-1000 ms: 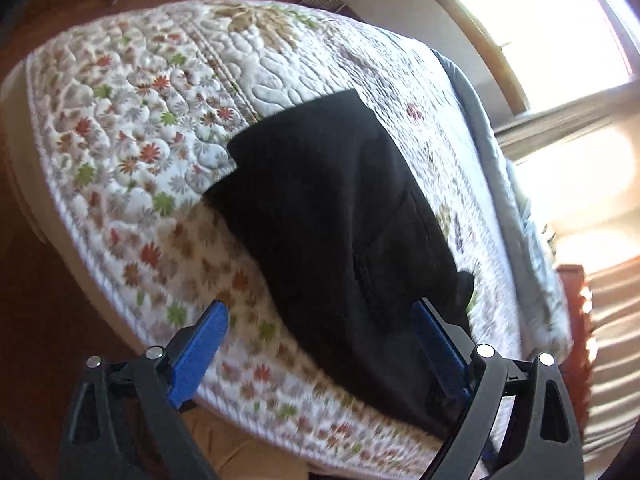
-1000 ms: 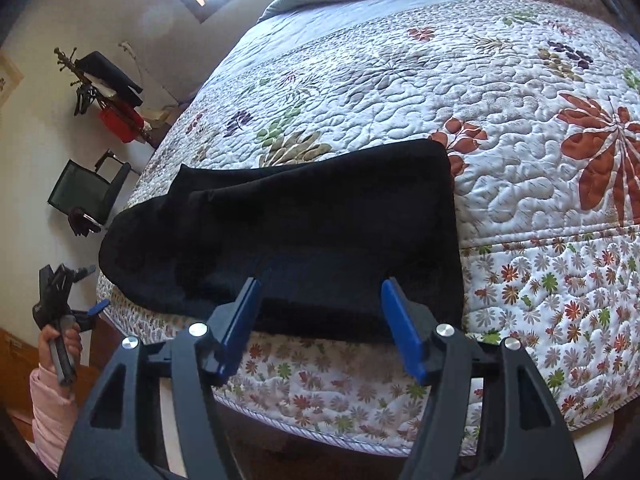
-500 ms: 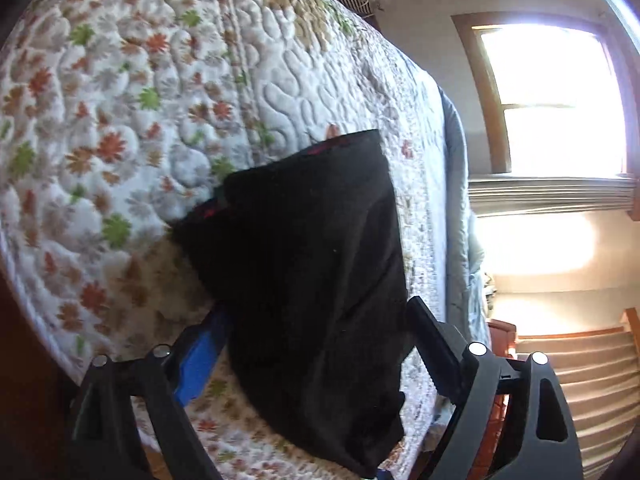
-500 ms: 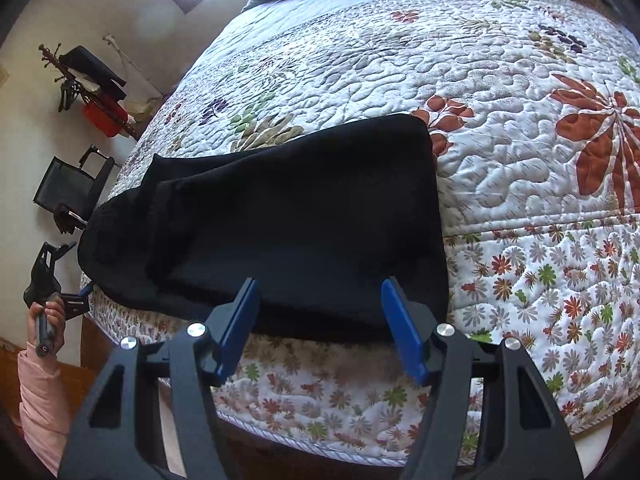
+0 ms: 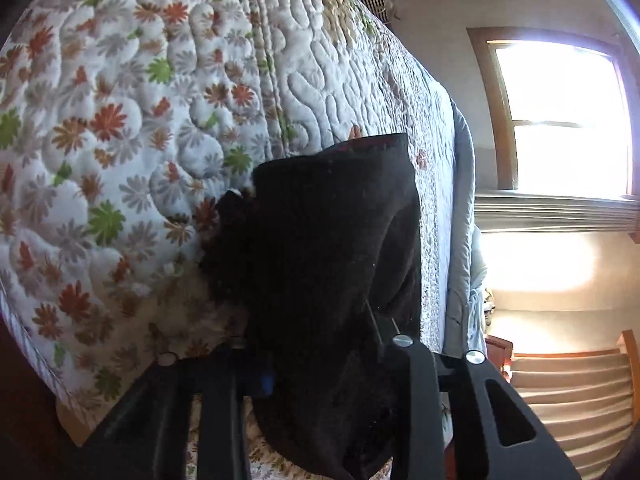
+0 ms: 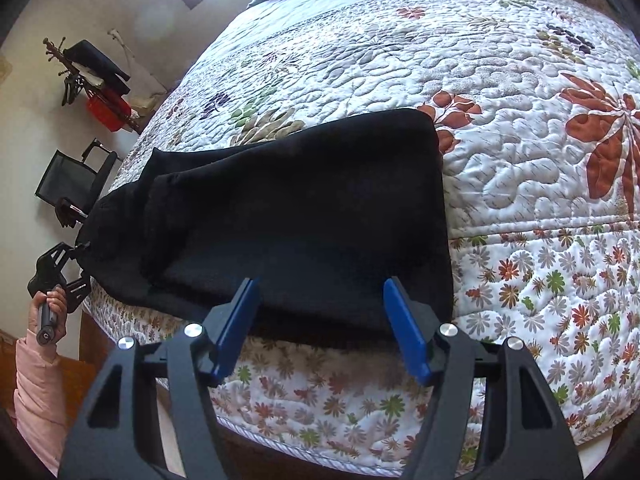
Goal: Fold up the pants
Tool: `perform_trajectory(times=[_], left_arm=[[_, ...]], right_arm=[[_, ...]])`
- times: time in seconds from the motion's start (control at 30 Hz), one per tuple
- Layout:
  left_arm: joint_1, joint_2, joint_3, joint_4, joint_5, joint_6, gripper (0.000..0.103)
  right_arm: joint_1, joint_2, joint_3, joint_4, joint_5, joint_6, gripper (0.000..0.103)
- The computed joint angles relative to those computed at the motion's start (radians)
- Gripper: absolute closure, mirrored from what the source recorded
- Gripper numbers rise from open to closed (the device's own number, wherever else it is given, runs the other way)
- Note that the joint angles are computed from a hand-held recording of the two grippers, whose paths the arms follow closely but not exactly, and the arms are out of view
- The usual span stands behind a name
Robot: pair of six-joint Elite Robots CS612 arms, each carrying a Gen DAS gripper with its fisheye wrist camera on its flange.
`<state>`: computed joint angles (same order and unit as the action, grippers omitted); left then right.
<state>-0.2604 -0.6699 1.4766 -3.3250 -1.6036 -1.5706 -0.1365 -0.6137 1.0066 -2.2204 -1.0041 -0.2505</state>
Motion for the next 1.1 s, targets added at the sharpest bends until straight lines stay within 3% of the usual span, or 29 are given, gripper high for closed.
perform_trajectory(times=[0.1, 0.27, 0.53, 0.9, 1.1], left_arm=[[-0.014, -0.001, 0.017, -0.055, 0.038, -0.016, 0.084], [-0.047, -0.031, 0.019, -0.051, 0.138, 0.125, 0.089], [-0.081, -0.06, -0.023, 0.0, 0.217, 0.324, 0.089], [-0.131, -0.059, -0.135, 0.094, 0.189, 0.662, 0.089], [-0.16, -0.052, -0.173, 0.168, 0.163, 0.775, 0.089]], right_arm=[[-0.001, -0.001, 0.004, -0.002, 0.003, -0.011, 0.037], [-0.003, -0.003, 0.009, -0.002, 0.014, -0.009, 0.035], [-0.004, -0.007, 0.017, -0.007, 0.024, -0.009, 0.034], [-0.009, -0.004, 0.013, 0.001, 0.043, -0.013, 0.033], [-0.011, -0.003, 0.013, 0.002, 0.055, -0.01, 0.033]])
